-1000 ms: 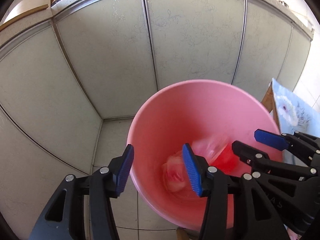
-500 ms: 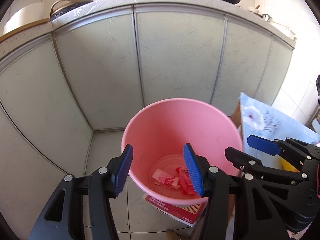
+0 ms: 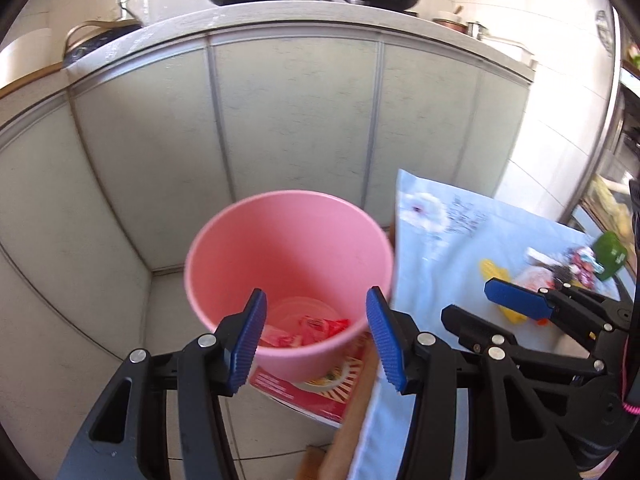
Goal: Collect trash
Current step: 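Move both open tools back over the trash on the table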
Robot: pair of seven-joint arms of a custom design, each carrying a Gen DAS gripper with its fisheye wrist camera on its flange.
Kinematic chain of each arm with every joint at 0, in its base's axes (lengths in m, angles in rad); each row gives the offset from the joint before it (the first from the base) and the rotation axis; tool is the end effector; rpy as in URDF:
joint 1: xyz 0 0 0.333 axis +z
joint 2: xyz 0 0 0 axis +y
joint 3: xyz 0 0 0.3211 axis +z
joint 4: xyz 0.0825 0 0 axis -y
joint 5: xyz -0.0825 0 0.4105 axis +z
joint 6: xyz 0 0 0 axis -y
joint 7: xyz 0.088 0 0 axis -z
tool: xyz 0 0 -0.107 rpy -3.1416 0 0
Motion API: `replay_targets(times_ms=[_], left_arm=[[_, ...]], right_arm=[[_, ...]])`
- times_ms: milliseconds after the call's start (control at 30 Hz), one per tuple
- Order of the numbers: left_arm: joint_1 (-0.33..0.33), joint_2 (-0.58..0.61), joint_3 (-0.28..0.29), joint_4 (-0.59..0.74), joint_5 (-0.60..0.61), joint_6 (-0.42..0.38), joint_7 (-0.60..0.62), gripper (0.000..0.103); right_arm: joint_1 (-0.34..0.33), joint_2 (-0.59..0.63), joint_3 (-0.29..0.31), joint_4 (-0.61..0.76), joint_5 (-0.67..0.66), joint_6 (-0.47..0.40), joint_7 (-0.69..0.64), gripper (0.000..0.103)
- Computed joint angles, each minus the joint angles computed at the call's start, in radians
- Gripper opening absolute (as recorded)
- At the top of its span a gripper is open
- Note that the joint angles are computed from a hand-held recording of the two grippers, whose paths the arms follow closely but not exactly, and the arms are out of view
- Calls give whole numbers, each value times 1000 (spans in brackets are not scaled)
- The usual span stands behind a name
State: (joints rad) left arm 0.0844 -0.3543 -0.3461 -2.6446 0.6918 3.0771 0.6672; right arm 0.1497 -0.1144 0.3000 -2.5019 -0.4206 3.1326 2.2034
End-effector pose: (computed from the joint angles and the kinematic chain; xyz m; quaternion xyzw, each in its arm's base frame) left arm 0.4285 -0.1688 0.4116 -0.6317 0.6712 -0.2842 0.2640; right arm 0.4511 0.2583 0.3907 -0.7354 0.5727 -0.1749 0.3174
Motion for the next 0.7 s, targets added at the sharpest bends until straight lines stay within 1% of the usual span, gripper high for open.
replay_targets(times_ms=[67, 100, 167, 200, 267, 333, 433, 533, 633, 700], left_arm=[[-46, 1, 26, -6, -27, -1, 27, 51], [-60, 0, 31, -10, -38, -1, 35, 51], [-80, 1, 31, -14, -53, -4, 47, 51], [-95, 2, 38, -16, -65, -7, 56, 51], [-107, 3, 31, -21, -78, -9, 59, 51], [-115, 5, 23, -26, -83, -8, 62, 51], [-137, 9, 18, -34, -89, -6, 76, 51], [-121, 11, -15, -41, -74, 11, 60, 51], [-175, 29, 22, -46, -110, 24, 94, 51], [-193, 40, 27, -46, -125, 26, 111, 51]], right_arm=[[-38, -45, 31, -44, -31, 3, 41, 48], [-72, -74, 63, -70, -48, 5, 65, 48], [-106, -125, 98, -118, -35, 8, 76, 48], [-110, -147, 104, -140, -20, 10, 73, 48], [-115, -201, 117, -190, 14, 15, 75, 48], [-102, -247, 115, -233, 53, 14, 67, 48], [-97, -309, 133, -283, 103, -2, 63, 48], [-73, -374, 129, -340, 158, -19, 50, 48], [-67, -428, 130, -381, 212, -51, 41, 48], [-75, -466, 137, -412, 250, -60, 47, 48]])
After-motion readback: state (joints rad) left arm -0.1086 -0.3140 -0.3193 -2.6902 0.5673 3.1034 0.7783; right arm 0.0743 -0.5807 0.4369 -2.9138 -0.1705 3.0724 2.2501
